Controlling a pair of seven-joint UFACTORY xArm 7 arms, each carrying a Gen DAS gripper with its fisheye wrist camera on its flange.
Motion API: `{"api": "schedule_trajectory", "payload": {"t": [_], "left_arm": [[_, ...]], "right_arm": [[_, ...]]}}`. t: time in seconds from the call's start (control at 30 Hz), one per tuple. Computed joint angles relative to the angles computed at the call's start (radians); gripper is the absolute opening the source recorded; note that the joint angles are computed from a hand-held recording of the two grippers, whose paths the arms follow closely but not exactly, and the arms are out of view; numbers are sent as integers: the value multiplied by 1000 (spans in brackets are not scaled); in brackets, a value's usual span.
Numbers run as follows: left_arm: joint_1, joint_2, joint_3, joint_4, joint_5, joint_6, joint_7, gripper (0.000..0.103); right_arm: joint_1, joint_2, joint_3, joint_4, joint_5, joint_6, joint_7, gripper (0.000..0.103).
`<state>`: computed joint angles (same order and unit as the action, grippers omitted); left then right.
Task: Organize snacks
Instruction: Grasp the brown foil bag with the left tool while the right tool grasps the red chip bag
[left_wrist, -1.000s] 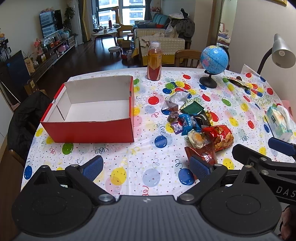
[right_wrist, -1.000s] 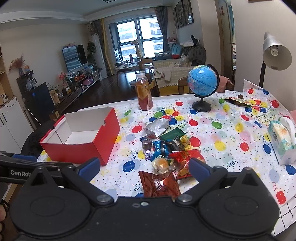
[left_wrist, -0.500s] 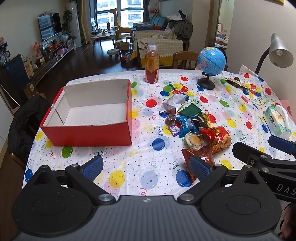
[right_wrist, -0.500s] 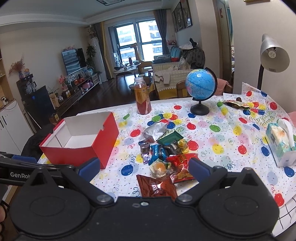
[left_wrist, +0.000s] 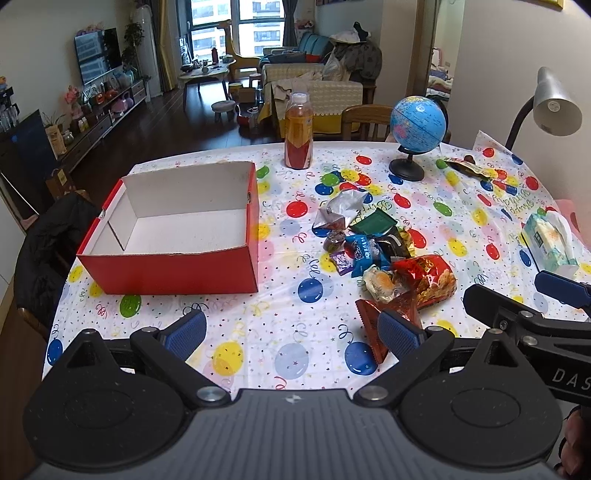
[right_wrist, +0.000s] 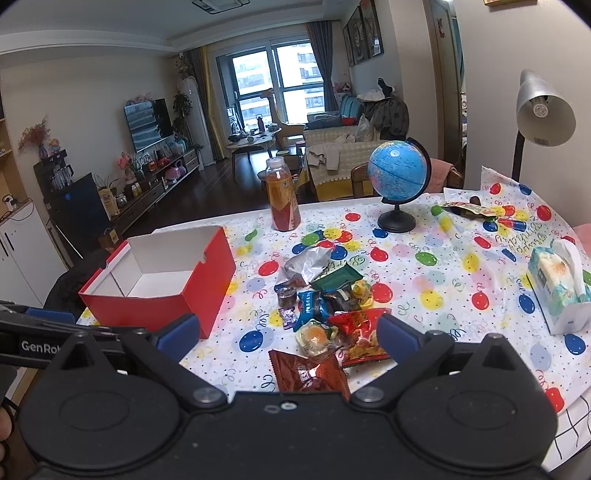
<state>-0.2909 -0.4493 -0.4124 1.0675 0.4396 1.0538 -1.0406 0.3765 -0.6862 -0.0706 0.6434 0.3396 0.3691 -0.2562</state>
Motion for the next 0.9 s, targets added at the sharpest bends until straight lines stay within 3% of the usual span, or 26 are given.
{"api": "schedule_trajectory", "payload": {"t": [0.27, 0.43, 0.7, 0.9], "left_arm": [[-10, 23, 9, 1, -8, -16, 15, 100], [-2, 65, 17, 4, 14, -30, 10, 100], [-21, 178, 68, 12, 21, -135, 40, 100], [-57, 282, 115, 36, -7, -215, 95, 100]], "right_arm": [[-13, 7, -4, -4, -3, 1, 10, 102], [-65, 66, 3, 26, -15, 25, 58, 100], [-146, 200, 19, 86, -71, 32, 80, 98], [-167, 345, 4, 179, -35, 87, 44, 94]]}}
